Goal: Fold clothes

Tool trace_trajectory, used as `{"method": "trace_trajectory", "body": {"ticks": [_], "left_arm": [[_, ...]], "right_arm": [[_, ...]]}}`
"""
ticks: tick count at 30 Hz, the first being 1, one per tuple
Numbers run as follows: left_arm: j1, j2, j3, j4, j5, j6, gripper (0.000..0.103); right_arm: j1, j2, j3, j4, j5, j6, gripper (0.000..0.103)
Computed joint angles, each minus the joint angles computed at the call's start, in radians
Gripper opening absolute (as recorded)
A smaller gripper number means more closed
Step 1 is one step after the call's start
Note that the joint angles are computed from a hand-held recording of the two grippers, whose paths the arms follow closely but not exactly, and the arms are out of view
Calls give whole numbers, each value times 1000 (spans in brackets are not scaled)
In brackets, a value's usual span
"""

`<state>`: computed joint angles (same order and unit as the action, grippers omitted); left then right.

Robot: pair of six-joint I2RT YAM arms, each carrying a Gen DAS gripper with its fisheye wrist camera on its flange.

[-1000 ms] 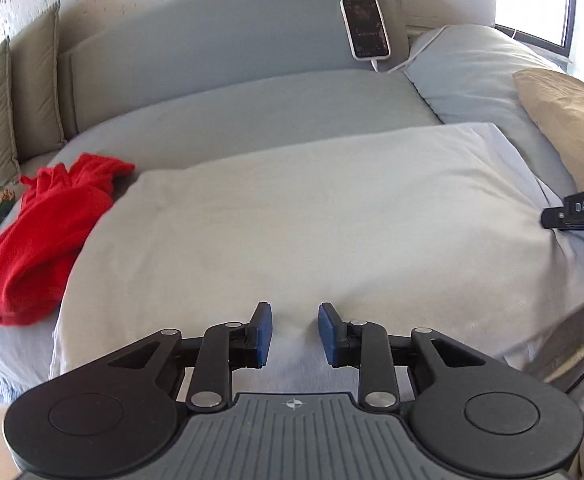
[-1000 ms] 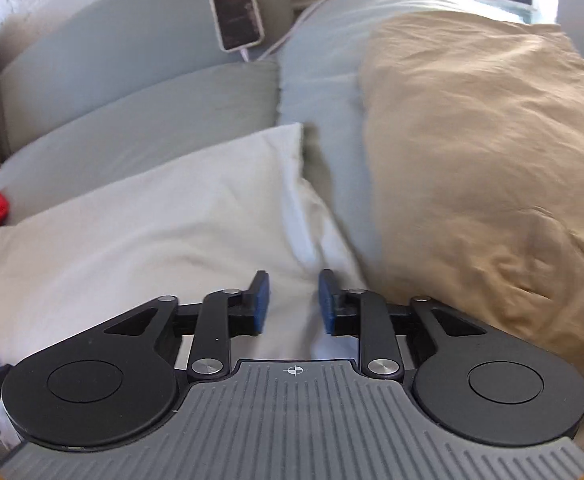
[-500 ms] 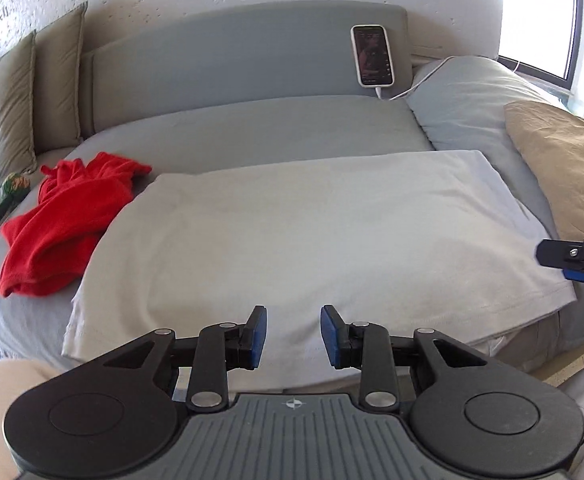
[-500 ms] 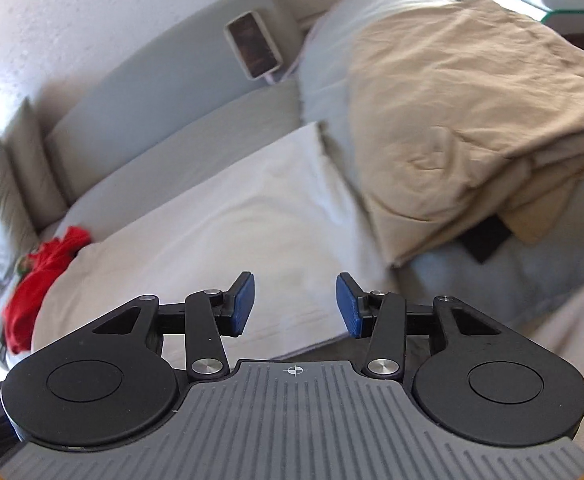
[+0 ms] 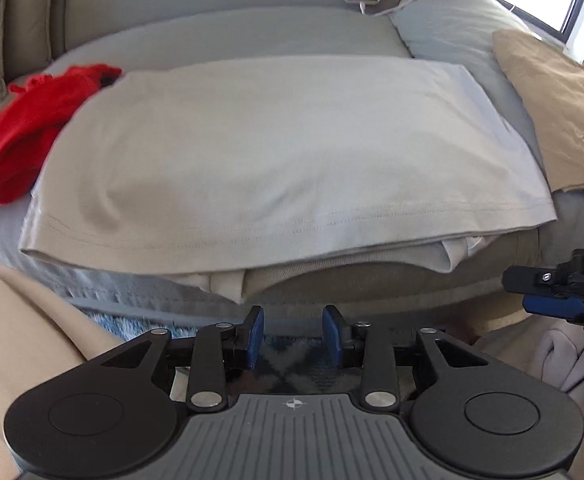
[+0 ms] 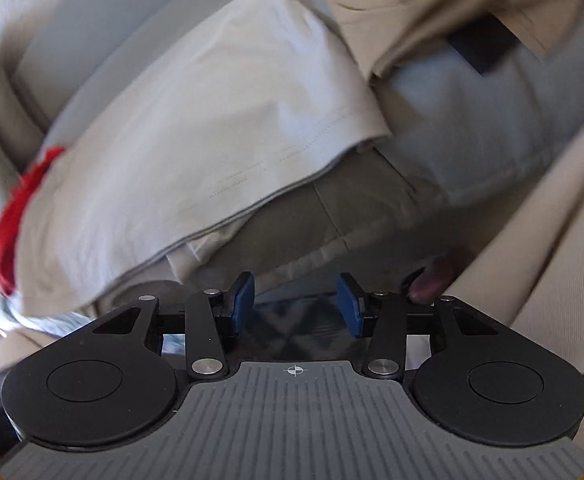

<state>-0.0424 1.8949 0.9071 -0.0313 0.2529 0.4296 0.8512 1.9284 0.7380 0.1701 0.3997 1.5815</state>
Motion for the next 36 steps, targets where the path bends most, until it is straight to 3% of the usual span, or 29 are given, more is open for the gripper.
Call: {"method": "trace_trajectory", "body": {"ticks": [2,4,6,8,12,16,18,21,28,33,35,36], "left_arm": [[3,-32,-23,61,34,-29,39],[1,-46,-32,110,54,-60,44],[-7,-40,-25,145,55,-85,45],[-17,-17,-6,164,40,-99,45],[-36,57,52,184,14,-129,44],[-44,139,139,121,-17,-154,40],[-38,143,133,139,-7,-156,41],[-32,147,132,142,5,-154,41],[-21,157,134,147,32,-141,41],[-15,164,147,132,45,-139,41],[-12,167,151,129,50,-135,41],[-11,168,153,128,53,-133,42]], "right_arm": [[50,-42,-73,69,110,96,57],[71,-65,-101,85,203,141,83],[75,-77,-137,134,262,187,87],[77,-74,-169,181,301,251,87],[64,-53,-224,253,294,361,77],[11,42,-270,507,270,304,68],[-20,90,-270,591,253,267,64],[-57,126,-231,564,242,219,63],[-59,190,-140,522,345,105,63],[-72,205,-95,489,345,48,58],[-87,218,-87,492,335,67,59],[-94,222,-84,509,330,60,66]]}}
